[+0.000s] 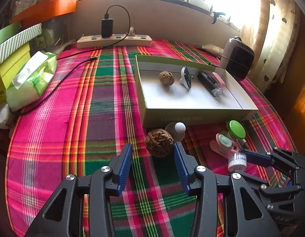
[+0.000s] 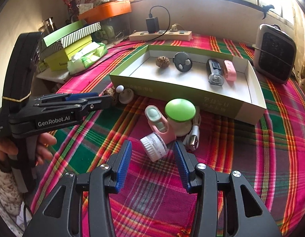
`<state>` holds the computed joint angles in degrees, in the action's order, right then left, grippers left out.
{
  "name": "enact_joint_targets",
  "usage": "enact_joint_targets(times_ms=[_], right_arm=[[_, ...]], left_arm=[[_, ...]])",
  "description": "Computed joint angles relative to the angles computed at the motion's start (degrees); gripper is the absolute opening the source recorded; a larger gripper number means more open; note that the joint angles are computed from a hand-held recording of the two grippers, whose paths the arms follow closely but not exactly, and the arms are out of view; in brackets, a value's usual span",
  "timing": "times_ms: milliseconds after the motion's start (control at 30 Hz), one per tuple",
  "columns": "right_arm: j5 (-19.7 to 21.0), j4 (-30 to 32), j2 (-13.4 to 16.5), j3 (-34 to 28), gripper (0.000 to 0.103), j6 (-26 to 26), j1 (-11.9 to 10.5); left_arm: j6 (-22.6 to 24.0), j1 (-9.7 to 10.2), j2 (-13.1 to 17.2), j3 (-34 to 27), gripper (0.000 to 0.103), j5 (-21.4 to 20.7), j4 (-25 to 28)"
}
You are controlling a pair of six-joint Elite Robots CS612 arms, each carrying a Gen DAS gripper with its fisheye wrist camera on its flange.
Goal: Organize objects
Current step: 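Lower the left gripper onto the second brown walnut and close it, then grasp the white ridged round cap with the right gripper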
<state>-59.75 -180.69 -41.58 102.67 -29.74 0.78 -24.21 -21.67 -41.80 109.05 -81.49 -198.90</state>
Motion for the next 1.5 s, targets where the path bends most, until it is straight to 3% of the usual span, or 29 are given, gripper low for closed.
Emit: enact_joint_targets(times_ms=[300, 800, 1000, 1500], right_arm=[[-1.28, 0.45, 0.03, -0.27, 0.045, -0.64, 0.45], [-2.77, -0.57, 0.06, -0.14, 0.026, -0.24, 0.69], [-2.84, -0.84, 0.07, -0.06, 0.025, -0.24, 0.71], [-2.60, -1.57, -0.06, 0.23, 0.023, 0.24, 0.55]], left_arm=[[0.94, 0.49, 0.39, -1.33, 0.043, -0.91, 1.81], [1.02, 0.68, 0.56, -1.70, 0.042, -0.71, 1.68], [0.65, 0.69, 0.59, -1.73, 0.032, -0.51, 1.65], [0.61, 0.62, 0.59, -1.62, 0.031, -0.39, 1.49]])
